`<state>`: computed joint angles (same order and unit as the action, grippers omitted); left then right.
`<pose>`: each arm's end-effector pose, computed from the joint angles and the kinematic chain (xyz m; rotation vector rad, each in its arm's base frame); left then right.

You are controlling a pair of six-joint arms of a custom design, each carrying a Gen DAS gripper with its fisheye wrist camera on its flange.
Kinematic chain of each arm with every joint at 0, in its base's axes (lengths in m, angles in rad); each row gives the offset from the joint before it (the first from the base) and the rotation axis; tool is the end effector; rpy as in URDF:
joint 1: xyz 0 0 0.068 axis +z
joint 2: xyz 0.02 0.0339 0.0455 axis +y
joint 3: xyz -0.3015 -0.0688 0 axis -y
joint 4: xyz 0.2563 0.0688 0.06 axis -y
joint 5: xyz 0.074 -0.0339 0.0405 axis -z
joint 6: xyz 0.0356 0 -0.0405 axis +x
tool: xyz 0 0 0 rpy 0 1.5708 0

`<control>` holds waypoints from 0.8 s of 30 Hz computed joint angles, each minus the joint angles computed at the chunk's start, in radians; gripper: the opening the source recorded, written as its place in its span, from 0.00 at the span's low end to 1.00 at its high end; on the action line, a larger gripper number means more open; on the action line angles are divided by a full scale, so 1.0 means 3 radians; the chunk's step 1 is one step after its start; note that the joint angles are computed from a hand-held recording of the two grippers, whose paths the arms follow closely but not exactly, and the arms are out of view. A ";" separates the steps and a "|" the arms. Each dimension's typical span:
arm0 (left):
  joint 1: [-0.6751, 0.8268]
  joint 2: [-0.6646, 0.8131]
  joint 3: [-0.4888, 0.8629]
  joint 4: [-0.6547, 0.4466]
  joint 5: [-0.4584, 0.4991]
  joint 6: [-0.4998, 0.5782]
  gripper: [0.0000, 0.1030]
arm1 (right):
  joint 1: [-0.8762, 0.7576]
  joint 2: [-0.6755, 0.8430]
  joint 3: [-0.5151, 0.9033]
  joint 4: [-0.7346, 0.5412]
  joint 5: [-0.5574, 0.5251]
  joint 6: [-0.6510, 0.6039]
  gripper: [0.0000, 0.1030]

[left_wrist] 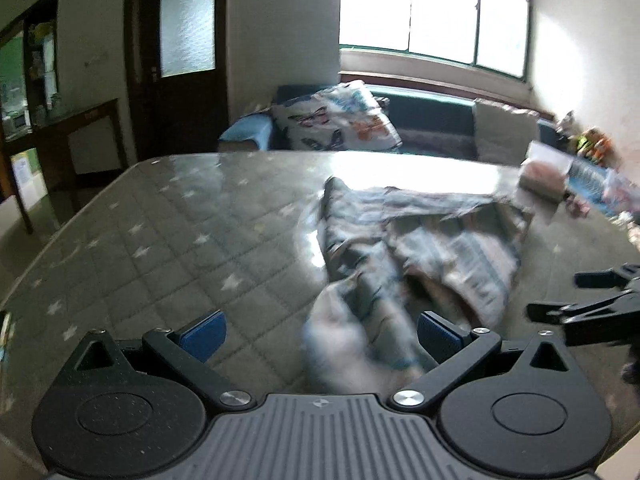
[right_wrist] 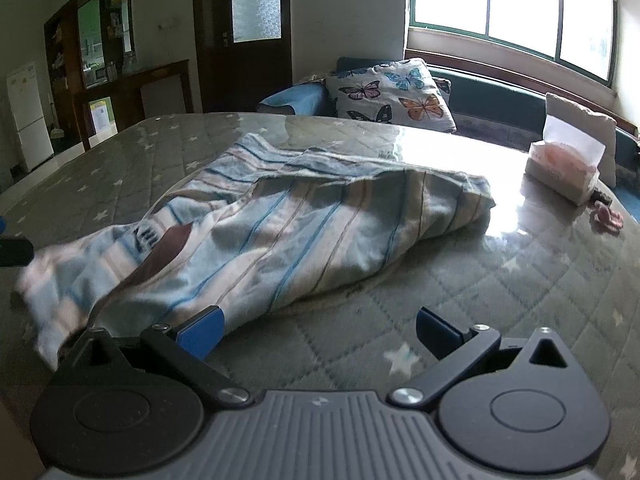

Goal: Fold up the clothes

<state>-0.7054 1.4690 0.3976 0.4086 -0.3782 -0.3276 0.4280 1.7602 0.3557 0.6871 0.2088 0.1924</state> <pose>0.1982 -0.1515 0.1513 0.2089 2.1741 -0.1622 0.2399 0.1014 0.0952 -0.1593 2.2653 0.0885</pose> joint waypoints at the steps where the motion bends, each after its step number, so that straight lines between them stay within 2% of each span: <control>1: 0.0029 0.0024 0.0037 0.0022 0.0081 0.0034 0.99 | -0.0026 0.0007 0.0031 -0.0020 -0.0017 -0.0020 1.00; 4: 0.0110 0.0181 0.0189 0.0091 0.0333 0.0150 0.95 | -0.0134 0.0026 0.0159 -0.0120 -0.0109 -0.0072 1.00; 11: 0.0211 0.0908 0.0842 0.0019 0.0827 0.0318 0.68 | -0.0335 0.0105 0.0412 -0.0282 -0.0255 -0.0182 1.00; 15: 0.0266 0.1340 0.1303 -0.0180 0.1055 0.0381 0.56 | -0.0464 0.0132 0.0568 -0.0405 -0.0349 -0.0228 0.99; 17: 0.0293 0.1542 0.1548 -0.0350 0.1112 0.0396 0.56 | -0.0514 0.0146 0.0639 -0.0460 -0.0381 -0.0261 0.99; 19: 0.0316 0.1710 0.1762 -0.0531 0.1174 0.0400 0.49 | -0.0551 0.0166 0.0703 -0.0502 -0.0402 -0.0303 0.99; 21: 0.0348 0.1840 0.1915 -0.0656 0.1255 0.0400 0.31 | -0.0583 0.0191 0.0760 -0.0539 -0.0427 -0.0338 0.99; 24: 0.0390 0.1940 0.2002 -0.0708 0.1334 0.0364 0.16 | -0.0624 0.0237 0.0834 -0.0584 -0.0470 -0.0384 0.99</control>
